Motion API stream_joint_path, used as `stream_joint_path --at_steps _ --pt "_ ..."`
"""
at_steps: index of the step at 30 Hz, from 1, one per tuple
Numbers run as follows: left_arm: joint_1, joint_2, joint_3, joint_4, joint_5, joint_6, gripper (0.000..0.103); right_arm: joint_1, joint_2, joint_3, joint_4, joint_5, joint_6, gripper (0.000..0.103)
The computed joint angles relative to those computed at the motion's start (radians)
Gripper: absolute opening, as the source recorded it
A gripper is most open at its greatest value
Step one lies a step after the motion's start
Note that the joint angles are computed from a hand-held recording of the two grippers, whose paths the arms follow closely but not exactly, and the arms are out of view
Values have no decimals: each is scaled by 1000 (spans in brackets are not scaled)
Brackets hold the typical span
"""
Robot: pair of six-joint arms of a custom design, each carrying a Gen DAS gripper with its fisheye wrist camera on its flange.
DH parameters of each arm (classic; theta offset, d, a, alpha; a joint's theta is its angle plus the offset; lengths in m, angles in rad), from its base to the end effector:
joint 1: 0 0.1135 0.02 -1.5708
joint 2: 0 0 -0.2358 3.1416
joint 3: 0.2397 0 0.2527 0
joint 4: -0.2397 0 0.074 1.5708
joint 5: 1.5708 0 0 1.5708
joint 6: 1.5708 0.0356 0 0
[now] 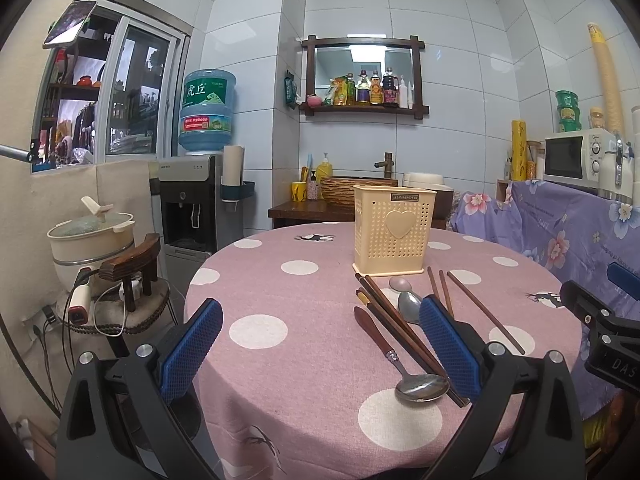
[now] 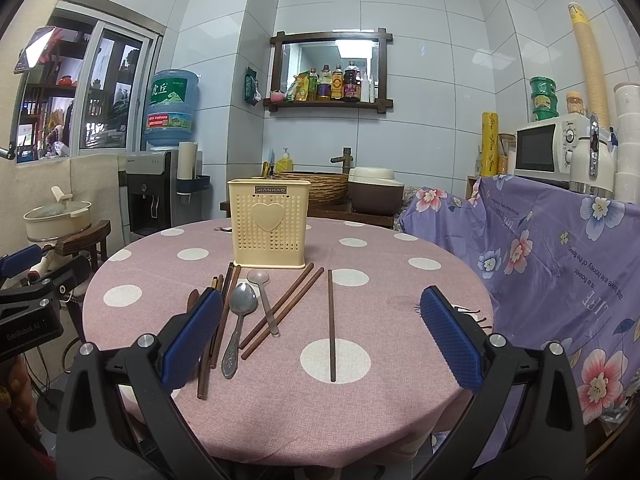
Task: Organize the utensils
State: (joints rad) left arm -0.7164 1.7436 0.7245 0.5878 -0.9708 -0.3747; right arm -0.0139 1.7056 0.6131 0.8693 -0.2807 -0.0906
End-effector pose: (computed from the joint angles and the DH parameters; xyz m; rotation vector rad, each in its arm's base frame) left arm 0.2650 -0.1918 0.1288 -0.2800 1.7920 0.2036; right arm 0.3236 0.0054 0.1329 -0.2685 1.7683 0.1766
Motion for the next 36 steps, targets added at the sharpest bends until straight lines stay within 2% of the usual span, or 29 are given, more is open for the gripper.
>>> stream_joint_path --at_steps 36 --pt "0 -5 -1 -8 -5 -1 98 -8 4 10 -14 -9 -1 98"
